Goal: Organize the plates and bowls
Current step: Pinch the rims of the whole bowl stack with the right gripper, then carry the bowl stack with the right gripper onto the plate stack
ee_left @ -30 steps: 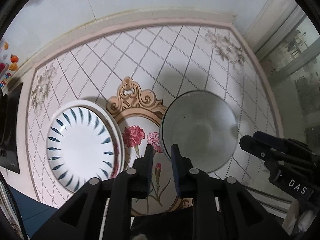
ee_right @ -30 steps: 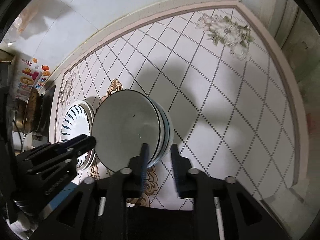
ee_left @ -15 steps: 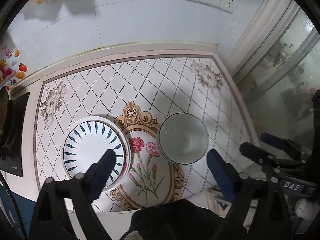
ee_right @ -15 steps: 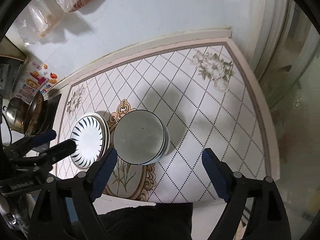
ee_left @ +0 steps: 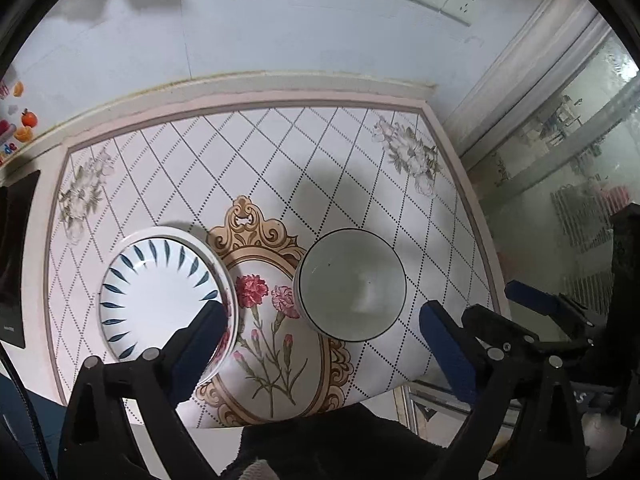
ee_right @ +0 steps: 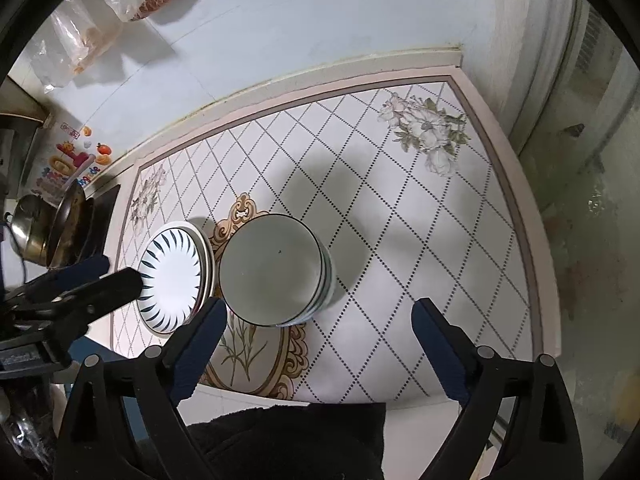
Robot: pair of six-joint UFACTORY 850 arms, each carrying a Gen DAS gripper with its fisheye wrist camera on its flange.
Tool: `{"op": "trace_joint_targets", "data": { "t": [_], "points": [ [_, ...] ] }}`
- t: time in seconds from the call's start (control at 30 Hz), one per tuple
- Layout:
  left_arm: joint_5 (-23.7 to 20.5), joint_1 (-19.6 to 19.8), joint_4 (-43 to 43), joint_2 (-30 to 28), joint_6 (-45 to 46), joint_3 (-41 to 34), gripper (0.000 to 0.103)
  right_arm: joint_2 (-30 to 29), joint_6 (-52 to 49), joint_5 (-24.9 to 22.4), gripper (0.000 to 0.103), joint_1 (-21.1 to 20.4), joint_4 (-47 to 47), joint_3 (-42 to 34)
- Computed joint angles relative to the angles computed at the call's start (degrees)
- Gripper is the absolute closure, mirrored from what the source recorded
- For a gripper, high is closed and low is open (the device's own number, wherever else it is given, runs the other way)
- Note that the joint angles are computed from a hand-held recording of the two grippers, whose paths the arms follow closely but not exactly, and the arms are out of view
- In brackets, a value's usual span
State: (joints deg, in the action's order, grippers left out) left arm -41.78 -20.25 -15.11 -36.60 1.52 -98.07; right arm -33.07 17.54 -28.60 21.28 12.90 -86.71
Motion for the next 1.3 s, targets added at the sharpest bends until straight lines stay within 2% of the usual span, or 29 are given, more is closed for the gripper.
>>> {"op": "trace_joint_targets", "data": {
  "t": [0.13, 0.27, 0.47, 0.57, 0.7, 0.77, 0.8, 0.83, 0.87, 0.93, 1.0, 1.13, 1.3],
  "points": [
    [-2.5, 0.2, -1.5, -4.6, 0.3, -4.4, 0.004, -2.6, -5.4, 0.3, 0.005, -1.2, 7.0, -1.0],
    [-5.6, 0.0, 1.1, -10.7, -2.8, -10.4, 0.004, -7.1, -15.9, -1.1, 0.005, -3.5, 21.3, -2.3],
    [-15.0, 1.6, -3.0, -22.4, -5.1, -23.3, 0.008, -15.6, -28.8, -6.8, 0.005, -6.3, 39.8, -5.8],
    [-19.5, 2.6, -7.7, -27.0, -5.2, -28.4, 0.013, -19.2, -34.8, -9.9, 0.005, -7.1, 48.3, -7.4],
    [-22.6, 2.9, -11.2, -29.6, -3.9, -30.9, 0.025, -23.0, -38.8, -13.9, 0.005, -7.3, 54.7, -9.8],
    [-23.3, 3.0, -12.5, -30.1, -3.3, -31.0, 0.030, -24.1, -39.8, -14.8, 0.006, -7.3, 56.3, -10.5],
    [-23.5, 3.0, -13.1, -30.2, -3.2, -31.0, 0.037, -24.6, -40.6, -15.1, 0.008, -7.3, 57.4, -10.7],
    [-23.5, 3.1, -14.3, -30.1, -2.9, -30.4, 0.044, -25.0, -41.0, -15.3, 0.016, -7.2, 58.2, -10.9],
    [-23.6, 3.3, -14.9, -30.1, -2.7, -30.1, 0.046, -25.2, -41.2, -15.3, 0.020, -7.1, 58.8, -11.0],
    [-22.0, 3.3, -16.0, -28.9, -2.4, -28.0, 0.047, -25.7, -42.1, -15.4, 0.036, -7.0, 60.0, -11.3],
    [-20.6, 3.1, -15.7, -28.0, -2.1, -26.7, 0.047, -26.3, -43.0, -15.6, 0.043, -6.9, 61.0, -11.7],
    [-17.0, 2.8, -15.5, -25.6, -1.1, -22.5, 0.047, -26.1, -44.5, -14.1, 0.043, -6.5, 62.8, -11.2],
    [-14.8, 2.5, -14.3, -24.5, -1.8, -20.8, 0.049, -25.8, -44.3, -13.3, 0.043, -6.3, 62.4, -11.2]
  ]
}}
